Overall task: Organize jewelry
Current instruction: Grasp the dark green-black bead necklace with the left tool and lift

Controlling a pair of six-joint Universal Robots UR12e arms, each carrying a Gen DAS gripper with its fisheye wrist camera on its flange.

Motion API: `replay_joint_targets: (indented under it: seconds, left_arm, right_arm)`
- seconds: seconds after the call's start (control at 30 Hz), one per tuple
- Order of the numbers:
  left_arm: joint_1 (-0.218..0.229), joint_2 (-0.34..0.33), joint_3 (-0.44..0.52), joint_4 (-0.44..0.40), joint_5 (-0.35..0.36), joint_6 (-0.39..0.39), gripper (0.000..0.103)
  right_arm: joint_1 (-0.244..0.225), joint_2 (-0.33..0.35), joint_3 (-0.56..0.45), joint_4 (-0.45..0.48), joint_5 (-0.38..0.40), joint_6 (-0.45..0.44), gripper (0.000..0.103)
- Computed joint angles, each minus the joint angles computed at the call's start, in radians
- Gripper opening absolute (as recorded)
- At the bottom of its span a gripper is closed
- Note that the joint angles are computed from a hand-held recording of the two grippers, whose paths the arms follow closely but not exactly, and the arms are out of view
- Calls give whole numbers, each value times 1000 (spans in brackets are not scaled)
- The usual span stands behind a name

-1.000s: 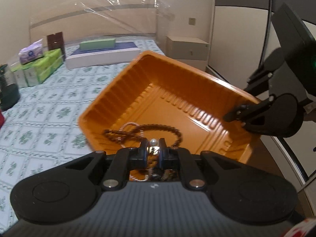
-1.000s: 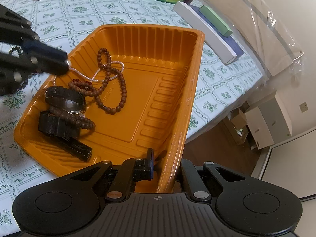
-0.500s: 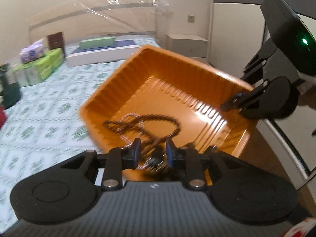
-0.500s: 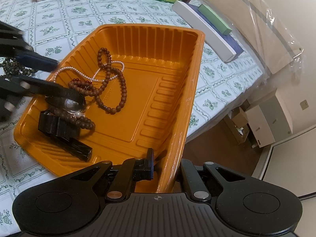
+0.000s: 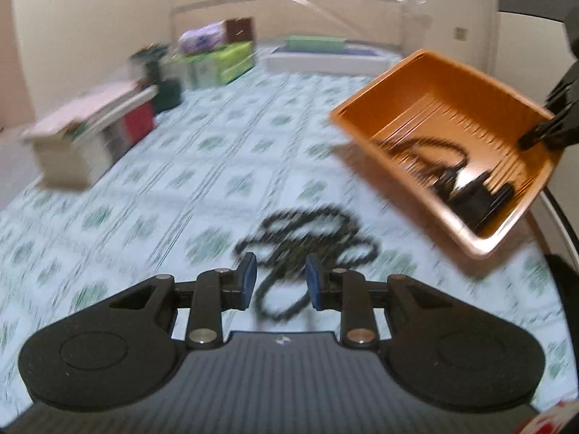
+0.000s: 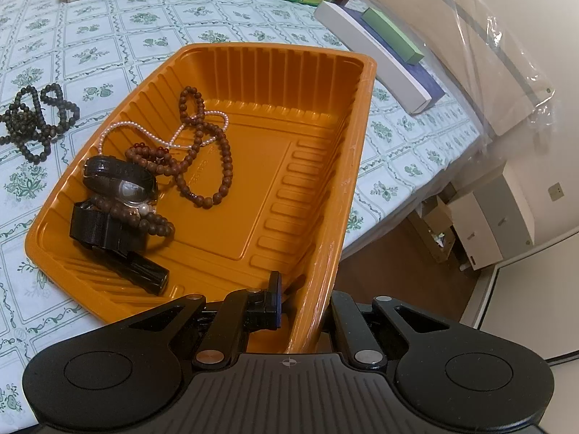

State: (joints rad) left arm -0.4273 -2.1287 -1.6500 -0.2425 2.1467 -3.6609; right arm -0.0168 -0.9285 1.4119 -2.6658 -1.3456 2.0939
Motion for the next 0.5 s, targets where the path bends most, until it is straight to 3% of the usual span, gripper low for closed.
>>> replay_joint_targets:
  seconds: [0.27, 0.5]
  left_arm:
    - [-2, -3, -15, -4, -11, -24, 26]
    - [0, -39, 42, -40, -9, 130, 26]
  right_arm:
    - [1, -3, 7, -7, -5, -2, 6]
    - [1, -3, 7, -6, -4, -1, 6]
